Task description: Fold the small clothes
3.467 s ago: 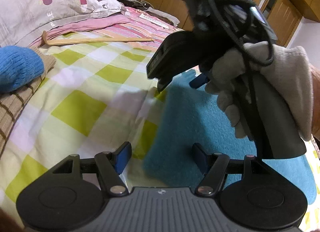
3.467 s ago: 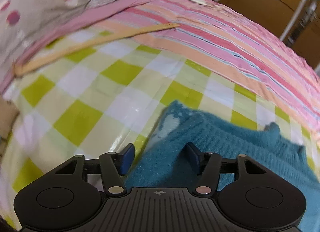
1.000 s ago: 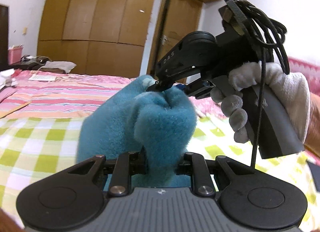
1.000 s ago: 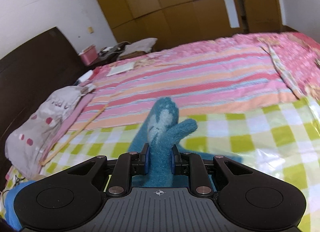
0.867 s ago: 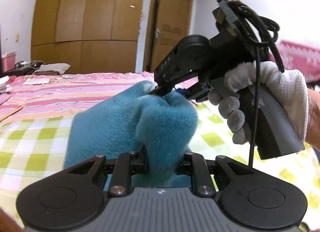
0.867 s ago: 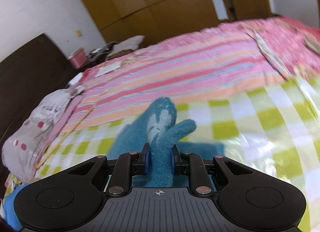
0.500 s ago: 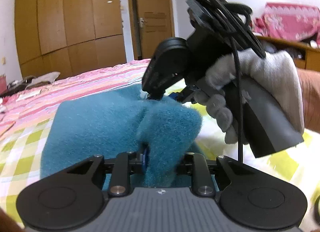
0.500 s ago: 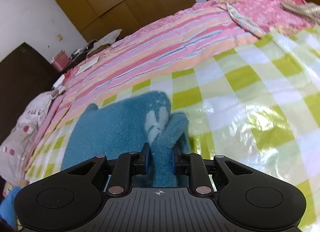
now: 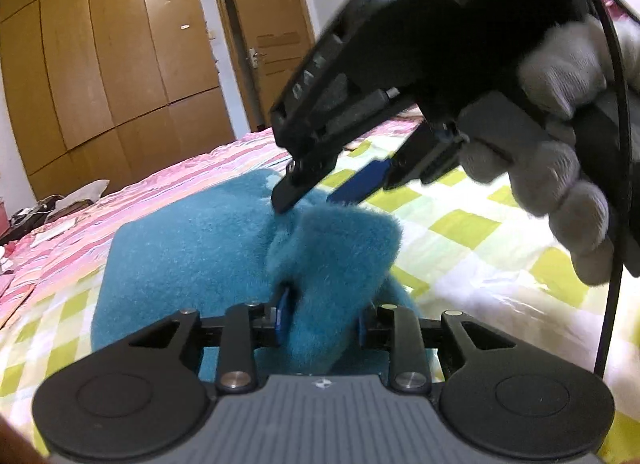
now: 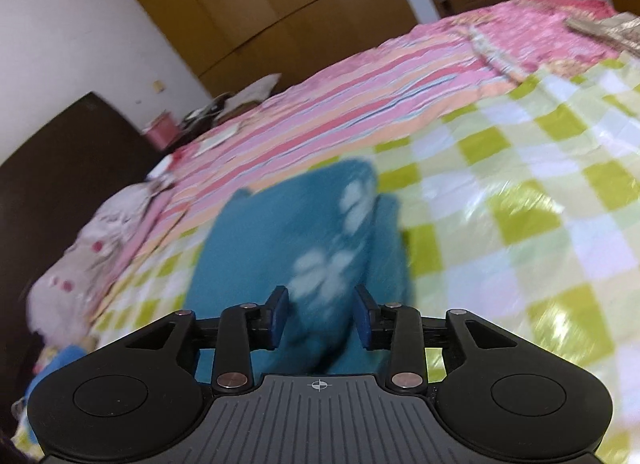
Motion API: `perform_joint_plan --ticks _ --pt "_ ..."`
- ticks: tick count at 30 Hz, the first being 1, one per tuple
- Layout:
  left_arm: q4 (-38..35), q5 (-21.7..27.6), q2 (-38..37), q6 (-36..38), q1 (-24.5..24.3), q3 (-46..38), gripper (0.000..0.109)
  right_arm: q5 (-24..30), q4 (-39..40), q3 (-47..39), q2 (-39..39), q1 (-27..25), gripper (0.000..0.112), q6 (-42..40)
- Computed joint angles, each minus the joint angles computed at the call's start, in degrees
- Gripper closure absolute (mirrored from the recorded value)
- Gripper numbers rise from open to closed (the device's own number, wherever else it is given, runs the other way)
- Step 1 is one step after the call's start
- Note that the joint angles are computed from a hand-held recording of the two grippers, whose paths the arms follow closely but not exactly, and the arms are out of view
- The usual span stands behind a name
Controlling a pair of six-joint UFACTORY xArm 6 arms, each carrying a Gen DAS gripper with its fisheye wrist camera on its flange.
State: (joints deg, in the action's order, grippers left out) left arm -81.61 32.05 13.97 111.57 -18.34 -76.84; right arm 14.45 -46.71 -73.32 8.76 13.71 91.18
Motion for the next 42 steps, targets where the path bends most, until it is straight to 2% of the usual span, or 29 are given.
perform_joint_plan --ticks 5,10,11,12,14,15,18,21,25,27,28,30,32,34,35,37,40,42 --pt "5.4 8.8 -1.7 -5.1 5.3 -0.1 0.071 -5.6 4.6 3.0 -0.3 0.2 0.074 -2.1" --pt "9.1 13.3 -1.4 -9.3 9.1 -2.3 0.071 -7.5 10.1 4.9 -0.4 1.0 0.073 -7.3" --pt "9.5 14.1 -1.0 -10.9 9.8 -3.3 0.071 -6.6 7.5 4.9 -0.6 1.2 0.081 -5.0" --pt "9.7 14.3 -0.4 -12.3 10.2 -4.4 0.071 -5.7 4.7 5.1 -0.9 1.4 0.102 -2.9" --pt "9.4 13.0 1.8 -15.4 10.1 -7.7 0.070 -4.9 1.0 6.3 -1.7 1.6 0.103 1.6" --pt "9.4 11.1 3.3 -17.2 9.5 -9.7 0.070 -5.2 -3.4 7.2 -2.3 1.6 0.104 6.4" --pt "13.2 5.0 9.5 -24.6 7.2 -16.5 0.070 -4.5 -15.5 9.0 -3.2 2.0 0.104 21.0" --pt "21.5 3.4 14.5 -34.2 6.2 -21.7 0.070 -5.5 -20.4 9.3 -3.3 1.4 0.099 27.8" --pt "18.1 2.6 13.1 -28.2 6.1 -19.1 0.071 -4.9 -22.0 8.6 -5.0 1.2 0.089 28.0" --pt "17.4 2.8 12.9 -27.3 6.1 -18.3 0.071 -4.3 -27.2 7.5 -5.2 0.7 0.074 33.5" --pt "17.3 2.9 12.9 -27.1 6.2 -18.3 0.071 -3.4 -30.8 6.4 -4.7 0.5 0.072 37.7" --pt "17.5 3.0 12.8 -27.2 6.2 -18.3 0.071 -2.0 -32.3 4.6 -3.1 0.0 0.070 40.8" --pt "18.4 3.5 13.1 -28.2 6.2 -19.0 0.071 -4.6 -33.1 1.8 0.2 -1.8 0.070 43.9" --pt "19.0 3.8 13.0 -28.6 6.2 -19.2 0.071 -5.6 -28.6 -0.7 3.4 -2.4 0.072 39.9" --pt "19.1 4.2 13.0 -28.6 6.2 -19.5 0.071 -4.5 -27.6 -1.7 4.3 -2.2 0.080 37.7" --pt "18.3 5.6 13.0 -28.9 6.6 -20.3 0.071 -4.3 -26.7 -2.4 4.6 -2.2 0.086 36.4" --pt "14.7 6.8 12.9 -28.6 7.1 -21.3 0.070 -1.9 -36.5 -1.1 2.0 -1.4 0.090 43.8" --pt "15.8 6.6 13.9 -30.4 6.8 -22.5 0.069 0.6 -42.8 1.3 -0.1 -0.7 0.090 51.4"
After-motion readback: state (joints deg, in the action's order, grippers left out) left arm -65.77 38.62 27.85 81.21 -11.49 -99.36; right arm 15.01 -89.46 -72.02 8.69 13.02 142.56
